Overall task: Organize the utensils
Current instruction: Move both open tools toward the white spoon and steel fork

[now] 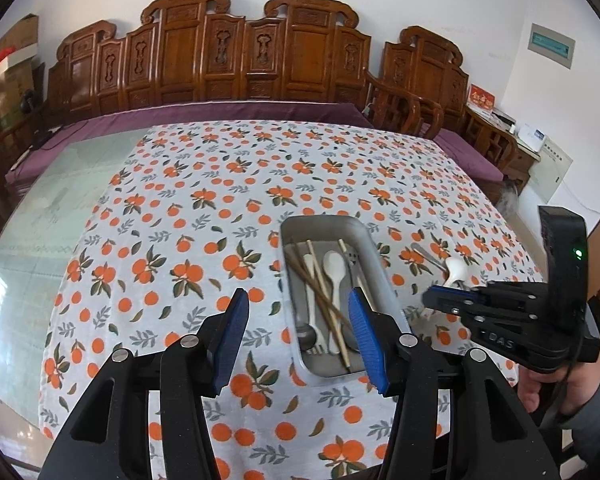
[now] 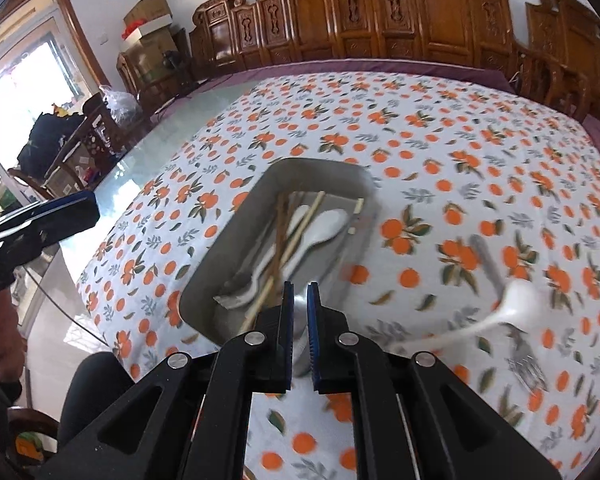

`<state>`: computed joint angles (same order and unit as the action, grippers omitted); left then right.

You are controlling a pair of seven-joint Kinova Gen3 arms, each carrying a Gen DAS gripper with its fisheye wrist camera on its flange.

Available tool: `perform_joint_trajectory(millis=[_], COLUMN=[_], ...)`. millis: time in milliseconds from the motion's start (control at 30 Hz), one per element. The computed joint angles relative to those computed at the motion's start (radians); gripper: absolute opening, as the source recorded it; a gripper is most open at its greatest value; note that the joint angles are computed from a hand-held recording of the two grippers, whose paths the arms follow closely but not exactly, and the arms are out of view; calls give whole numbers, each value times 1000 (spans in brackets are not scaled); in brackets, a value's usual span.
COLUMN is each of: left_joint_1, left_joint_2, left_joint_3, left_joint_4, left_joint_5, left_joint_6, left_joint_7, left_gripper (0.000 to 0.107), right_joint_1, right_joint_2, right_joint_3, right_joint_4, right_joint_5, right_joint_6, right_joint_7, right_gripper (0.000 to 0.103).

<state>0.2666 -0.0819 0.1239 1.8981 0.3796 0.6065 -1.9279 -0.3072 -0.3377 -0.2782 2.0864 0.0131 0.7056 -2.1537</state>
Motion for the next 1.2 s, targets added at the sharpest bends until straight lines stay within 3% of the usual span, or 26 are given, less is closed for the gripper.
perform_joint_trajectory(millis=[133, 267, 367, 433, 700, 1000, 1200], left_joint_1=[12, 34, 54, 67, 132, 215, 261], left_joint_2=[-1, 1, 16, 26, 87, 204, 285], left_joint_3=[25, 37, 54, 64, 111, 144, 145], left_joint_4=[-13, -23, -39, -47, -103, -180, -257], left_joint_5=[-37, -47, -62, -69, -123, -214, -248], left_joint_6=[-4, -12, -15, -19, -32, -35, -3], left_joint_7=[50, 67, 90, 96, 161, 230, 269], left_gripper=[69, 80, 81, 81, 81, 80, 73], right_joint_1=[13, 44, 67, 86, 145, 185, 209], right_joint_2=[-76, -148, -195, -227, -292, -303, -304], right_joint_3=[15, 26, 51, 74, 164, 272, 336], right_joint_4=[26, 54, 75, 90, 130, 188, 216], right_joint_5=[-2, -5, -16, -20, -34, -72, -94], right_joint_6=[44, 92, 116, 129, 160, 146, 133], right_joint_7=[9, 20, 39, 57, 153, 272, 346], right_gripper=[9, 9, 11, 18, 18, 20, 20])
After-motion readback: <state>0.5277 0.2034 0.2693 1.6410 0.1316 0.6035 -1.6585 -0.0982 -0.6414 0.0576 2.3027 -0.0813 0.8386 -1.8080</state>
